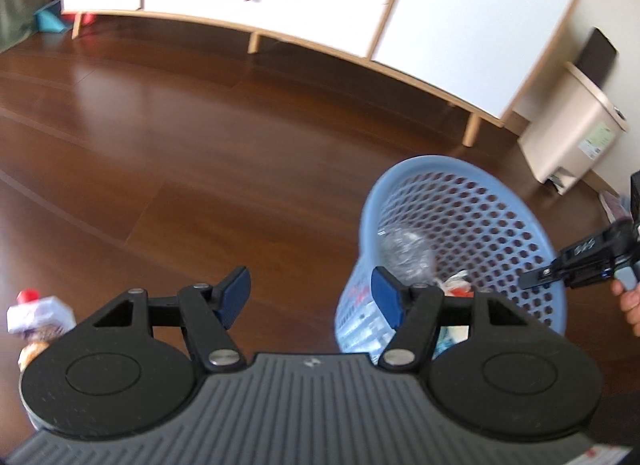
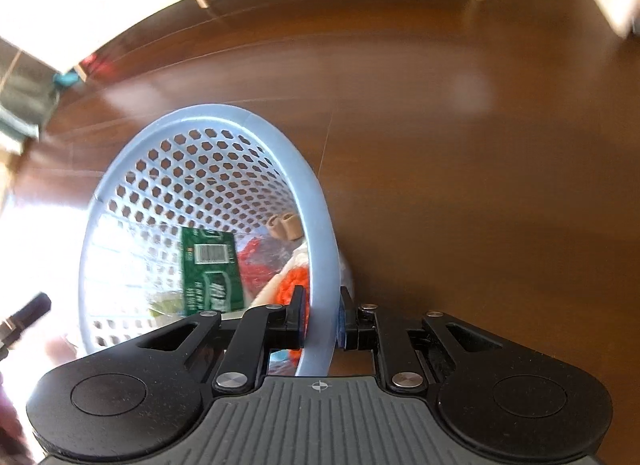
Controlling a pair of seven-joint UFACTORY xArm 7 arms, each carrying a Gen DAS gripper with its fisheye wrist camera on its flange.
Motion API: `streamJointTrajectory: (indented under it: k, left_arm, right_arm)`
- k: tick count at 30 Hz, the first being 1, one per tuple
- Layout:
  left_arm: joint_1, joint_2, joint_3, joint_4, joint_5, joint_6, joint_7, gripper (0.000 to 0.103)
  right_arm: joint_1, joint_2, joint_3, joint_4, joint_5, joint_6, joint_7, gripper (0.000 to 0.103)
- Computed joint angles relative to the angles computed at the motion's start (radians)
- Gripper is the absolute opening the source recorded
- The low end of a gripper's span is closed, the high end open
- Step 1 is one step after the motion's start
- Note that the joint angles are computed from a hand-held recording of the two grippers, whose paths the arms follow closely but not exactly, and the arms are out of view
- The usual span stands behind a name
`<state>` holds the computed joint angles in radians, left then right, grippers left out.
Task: Collect trash
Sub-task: 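Carry the tan object over the wastebasket and release it, then move the open left gripper down to the crumpled orange paper bag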
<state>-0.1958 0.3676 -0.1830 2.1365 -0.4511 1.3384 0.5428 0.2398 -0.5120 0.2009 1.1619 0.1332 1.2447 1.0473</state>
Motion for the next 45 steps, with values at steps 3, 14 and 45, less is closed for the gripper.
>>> streamJointTrajectory:
  k: [3, 14, 45]
  left_arm:
    - [0.013, 0.001, 0.010, 0.009, 0.005, 0.004, -0.017, 0.062]
    - [0.047, -0.071, 0.052, -0.143, 0.077, -0.080, -0.009, 0.062]
    - [0.157, -0.127, 0.130, -0.422, 0.260, -0.330, 0.045, 0.063]
  right_arm:
    - [-0.030, -0.082, -0.052, -0.112, 0.111, -0.078, 0.124, 0.012]
    - [-0.007, -0.083, -0.050, -0.126, 0.153, -0.106, 0.153, 0.013]
    - [0.013, 0.092, 0.051, 0.087, -0.135, 0.076, 0.027, 0.016]
